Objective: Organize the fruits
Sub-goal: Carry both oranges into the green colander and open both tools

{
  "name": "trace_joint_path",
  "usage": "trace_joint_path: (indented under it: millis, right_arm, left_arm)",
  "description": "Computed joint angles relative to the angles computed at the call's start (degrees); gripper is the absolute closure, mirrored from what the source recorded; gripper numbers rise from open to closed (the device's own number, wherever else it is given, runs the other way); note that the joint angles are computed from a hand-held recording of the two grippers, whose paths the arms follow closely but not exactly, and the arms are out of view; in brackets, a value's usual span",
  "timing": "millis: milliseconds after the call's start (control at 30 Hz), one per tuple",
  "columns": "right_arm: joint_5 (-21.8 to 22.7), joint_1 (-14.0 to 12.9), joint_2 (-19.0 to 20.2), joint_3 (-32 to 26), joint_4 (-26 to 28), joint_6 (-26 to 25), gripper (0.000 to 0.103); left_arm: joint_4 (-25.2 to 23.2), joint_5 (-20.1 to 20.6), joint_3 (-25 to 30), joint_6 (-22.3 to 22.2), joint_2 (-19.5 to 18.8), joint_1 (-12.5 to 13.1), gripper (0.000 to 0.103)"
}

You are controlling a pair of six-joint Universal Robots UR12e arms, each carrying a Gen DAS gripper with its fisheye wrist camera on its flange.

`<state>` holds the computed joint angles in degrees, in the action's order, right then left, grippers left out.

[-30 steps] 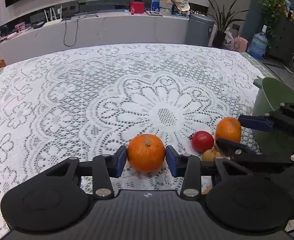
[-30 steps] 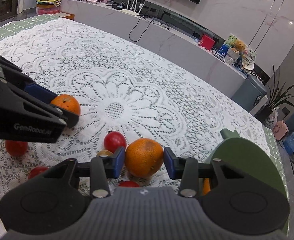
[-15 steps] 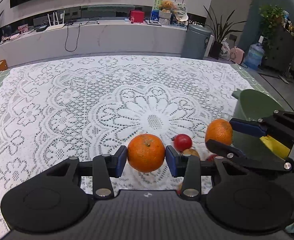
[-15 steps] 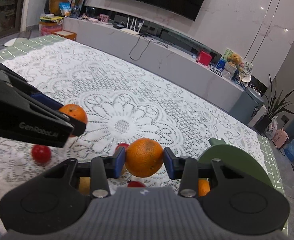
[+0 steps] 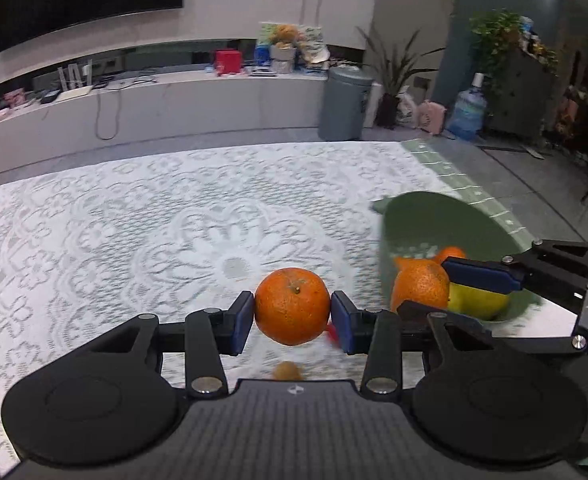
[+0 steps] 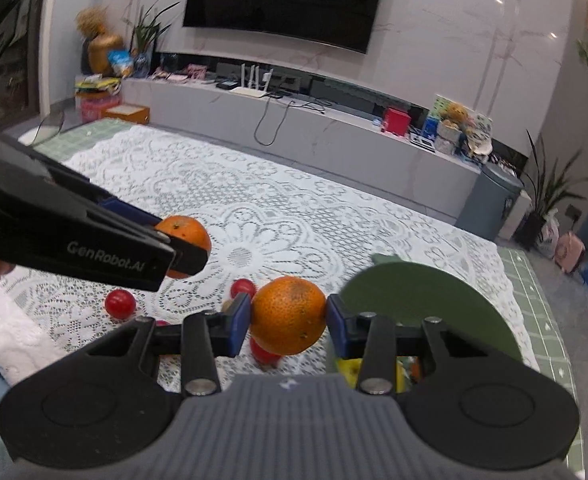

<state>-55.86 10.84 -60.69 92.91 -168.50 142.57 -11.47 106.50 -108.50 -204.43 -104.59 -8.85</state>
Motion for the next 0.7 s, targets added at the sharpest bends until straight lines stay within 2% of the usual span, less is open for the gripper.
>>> trace_joint_path:
  millis: [100, 267, 433, 700]
  right_arm:
    - [0.4, -1.1, -0.4, 0.0, 0.0, 0.9, 0.064]
    - [-1.7, -2.6, -0.3, -0.2, -1.3, 2.0, 0.064]
    - [-5.5, -3.5, 0.5, -1.1, -1.1, 3.5, 0.064]
    - [-8.9, -4.4, 2.2, -3.4, 2.0, 7.0, 0.064]
  left_arm:
    - [0.5, -2.5, 1.1, 1.0, -0.6, -0.4, 0.055]
    - [-0.2, -5.6, 3.6, 3.2, -2.1, -1.0, 0.055]
    - [-1.6, -7.5, 6.7, 6.6, -4.3, -1.7, 0.055]
    - [-5.2, -9.5, 11.5, 12.6, -8.1, -2.6, 0.055]
